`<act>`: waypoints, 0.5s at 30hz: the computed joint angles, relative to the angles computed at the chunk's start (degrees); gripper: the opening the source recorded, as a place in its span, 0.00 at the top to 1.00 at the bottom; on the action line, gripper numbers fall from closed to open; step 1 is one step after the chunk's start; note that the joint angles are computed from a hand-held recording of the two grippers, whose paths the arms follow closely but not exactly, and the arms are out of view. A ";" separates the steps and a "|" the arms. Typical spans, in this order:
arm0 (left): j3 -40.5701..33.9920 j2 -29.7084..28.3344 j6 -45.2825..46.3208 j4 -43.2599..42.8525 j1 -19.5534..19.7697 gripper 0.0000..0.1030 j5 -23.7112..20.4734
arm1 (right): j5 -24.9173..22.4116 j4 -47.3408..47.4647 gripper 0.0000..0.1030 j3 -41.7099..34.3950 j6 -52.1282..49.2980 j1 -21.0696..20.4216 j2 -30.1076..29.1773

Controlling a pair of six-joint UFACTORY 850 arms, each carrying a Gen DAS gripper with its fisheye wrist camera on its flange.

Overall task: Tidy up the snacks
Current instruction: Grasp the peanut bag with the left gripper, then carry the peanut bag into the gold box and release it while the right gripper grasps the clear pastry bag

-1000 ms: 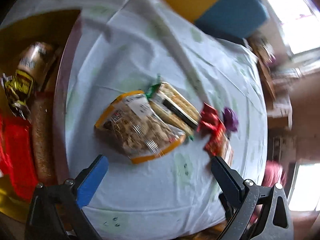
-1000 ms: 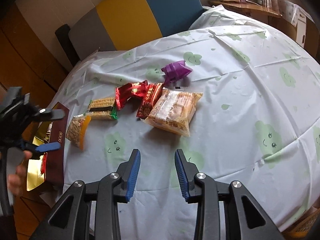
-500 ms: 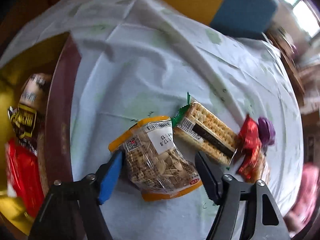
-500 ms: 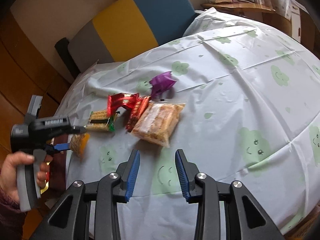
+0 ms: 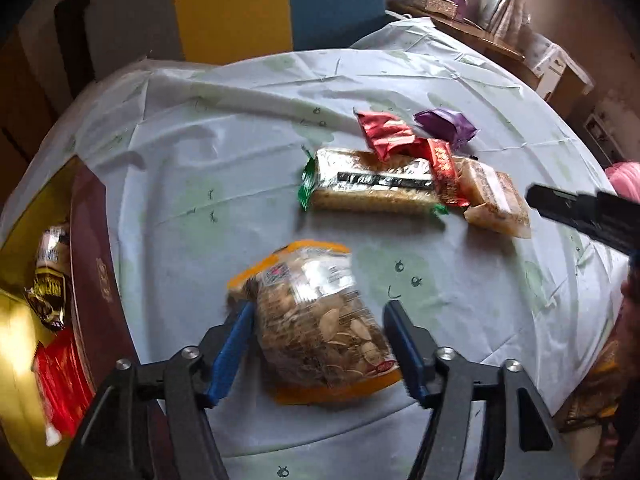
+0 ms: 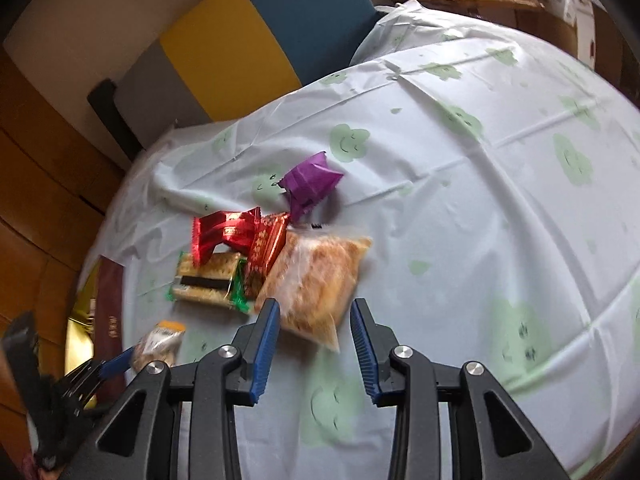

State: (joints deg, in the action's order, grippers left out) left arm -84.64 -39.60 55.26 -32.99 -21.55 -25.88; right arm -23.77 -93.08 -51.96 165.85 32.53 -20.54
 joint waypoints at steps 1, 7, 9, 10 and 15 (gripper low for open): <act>-1.39 -1.31 -1.85 0.82 -0.03 0.27 -2.21 | 0.96 3.66 0.59 -1.80 -5.04 -0.65 -1.15; -0.71 -1.31 2.37 -4.76 0.20 0.27 -1.39 | 1.05 23.82 0.39 -9.26 -27.75 -2.55 -6.19; -0.69 -1.43 4.06 -6.37 0.43 0.27 -1.49 | 0.14 27.98 0.35 -11.10 -33.38 -2.79 -7.45; -0.26 -1.20 5.30 -7.51 0.59 0.27 -1.37 | -1.24 32.07 0.36 -12.41 -38.73 -2.81 -8.32; 3.47 1.10 13.09 -14.01 2.20 0.39 0.47 | -3.08 38.30 0.44 -13.39 -46.76 -2.32 -8.86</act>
State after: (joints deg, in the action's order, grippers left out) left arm -81.17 -38.50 68.36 -47.01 -19.35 -25.41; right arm -26.85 -54.78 -65.35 119.09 30.21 -29.39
